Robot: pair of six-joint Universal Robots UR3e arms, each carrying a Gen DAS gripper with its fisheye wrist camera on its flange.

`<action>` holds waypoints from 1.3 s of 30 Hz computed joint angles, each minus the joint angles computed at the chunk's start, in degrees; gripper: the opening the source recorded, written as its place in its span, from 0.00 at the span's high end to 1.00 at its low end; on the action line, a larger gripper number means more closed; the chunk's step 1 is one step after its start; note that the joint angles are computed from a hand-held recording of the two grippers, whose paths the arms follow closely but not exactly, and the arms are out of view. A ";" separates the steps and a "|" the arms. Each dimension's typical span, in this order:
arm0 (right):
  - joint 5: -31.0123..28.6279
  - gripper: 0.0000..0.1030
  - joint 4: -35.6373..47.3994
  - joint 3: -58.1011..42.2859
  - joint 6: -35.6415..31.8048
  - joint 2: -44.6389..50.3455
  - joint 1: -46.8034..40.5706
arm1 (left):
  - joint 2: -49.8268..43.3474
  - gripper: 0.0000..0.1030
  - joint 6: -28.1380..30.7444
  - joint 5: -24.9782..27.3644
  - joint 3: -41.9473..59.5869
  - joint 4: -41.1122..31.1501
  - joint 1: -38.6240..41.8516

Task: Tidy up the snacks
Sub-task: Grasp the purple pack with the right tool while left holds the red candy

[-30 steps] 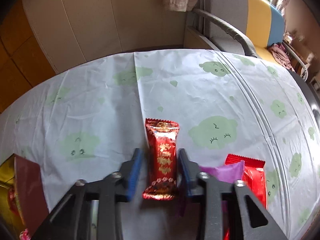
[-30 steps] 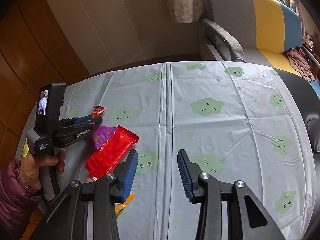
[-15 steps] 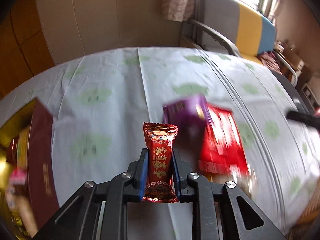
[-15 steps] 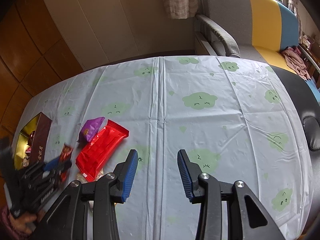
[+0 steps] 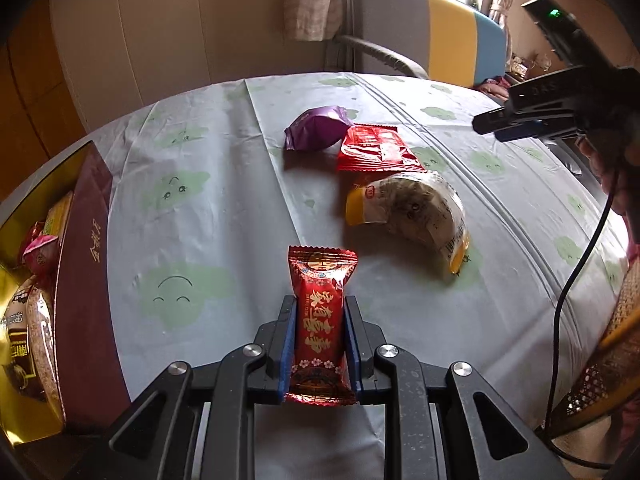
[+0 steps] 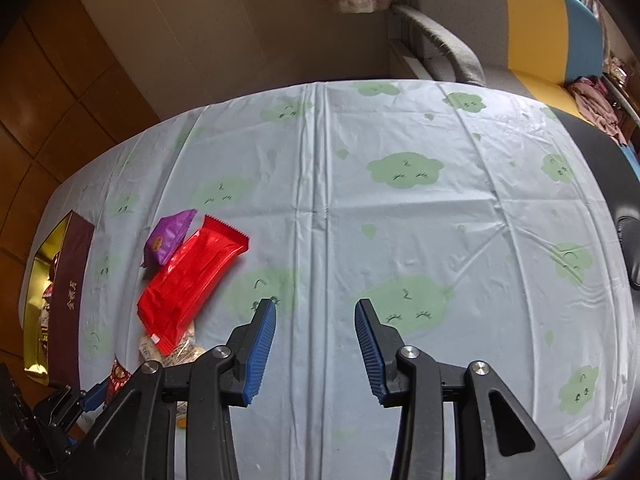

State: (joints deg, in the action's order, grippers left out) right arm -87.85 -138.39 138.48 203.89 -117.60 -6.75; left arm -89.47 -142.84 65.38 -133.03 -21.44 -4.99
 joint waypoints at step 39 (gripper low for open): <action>-16.27 0.65 21.99 -66.45 -31.61 57.90 23.48 | 0.70 0.77 5.87 -12.39 -2.32 -6.50 9.35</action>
